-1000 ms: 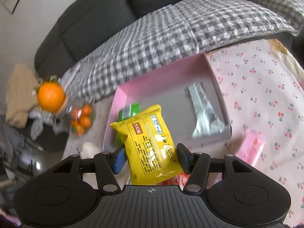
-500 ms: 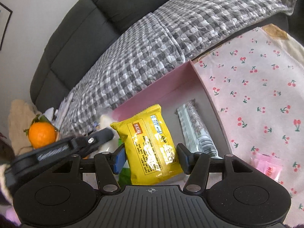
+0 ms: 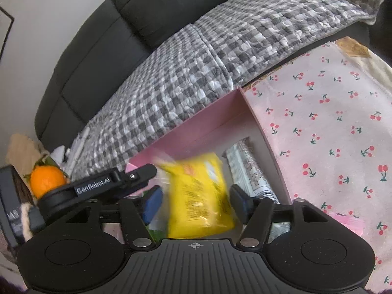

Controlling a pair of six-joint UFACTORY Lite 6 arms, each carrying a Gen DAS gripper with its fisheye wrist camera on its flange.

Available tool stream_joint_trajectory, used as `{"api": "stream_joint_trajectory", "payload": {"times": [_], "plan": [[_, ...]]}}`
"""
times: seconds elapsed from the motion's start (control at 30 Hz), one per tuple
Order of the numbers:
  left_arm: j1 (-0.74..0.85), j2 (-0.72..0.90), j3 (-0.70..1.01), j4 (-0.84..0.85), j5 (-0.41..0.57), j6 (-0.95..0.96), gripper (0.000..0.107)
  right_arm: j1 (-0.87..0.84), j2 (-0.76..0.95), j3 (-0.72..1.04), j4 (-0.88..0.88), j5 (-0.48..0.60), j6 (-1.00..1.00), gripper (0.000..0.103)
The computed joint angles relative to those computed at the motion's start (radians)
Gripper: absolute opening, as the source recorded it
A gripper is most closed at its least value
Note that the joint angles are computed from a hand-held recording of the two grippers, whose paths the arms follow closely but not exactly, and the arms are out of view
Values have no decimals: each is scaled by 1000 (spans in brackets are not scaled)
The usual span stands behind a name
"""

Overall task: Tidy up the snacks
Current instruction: 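Lower both packets into the pink box beside the others and release, then withdraw both grippers back over the remaining snack pile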

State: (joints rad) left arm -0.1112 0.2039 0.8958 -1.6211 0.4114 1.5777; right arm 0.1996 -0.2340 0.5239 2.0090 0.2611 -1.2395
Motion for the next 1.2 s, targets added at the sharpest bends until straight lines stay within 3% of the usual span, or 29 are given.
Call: {"api": "stream_joint_trajectory", "payload": {"times": [0.27, 0.43, 0.97, 1.2], "plan": [[22, -51, -43, 48, -4, -19, 48, 1, -29, -1, -109, -34, 101, 73], [34, -117, -97, 84, -7, -19, 56, -3, -86, -14, -305, -56, 284, 77], [130, -415, -318, 235, 71, -54, 85, 8, -383, -71, -1423, 19, 1325, 83], [184, -523, -406, 305, 101, -93, 95, 71, -476, -83, -1714, 88, 1589, 83]]}}
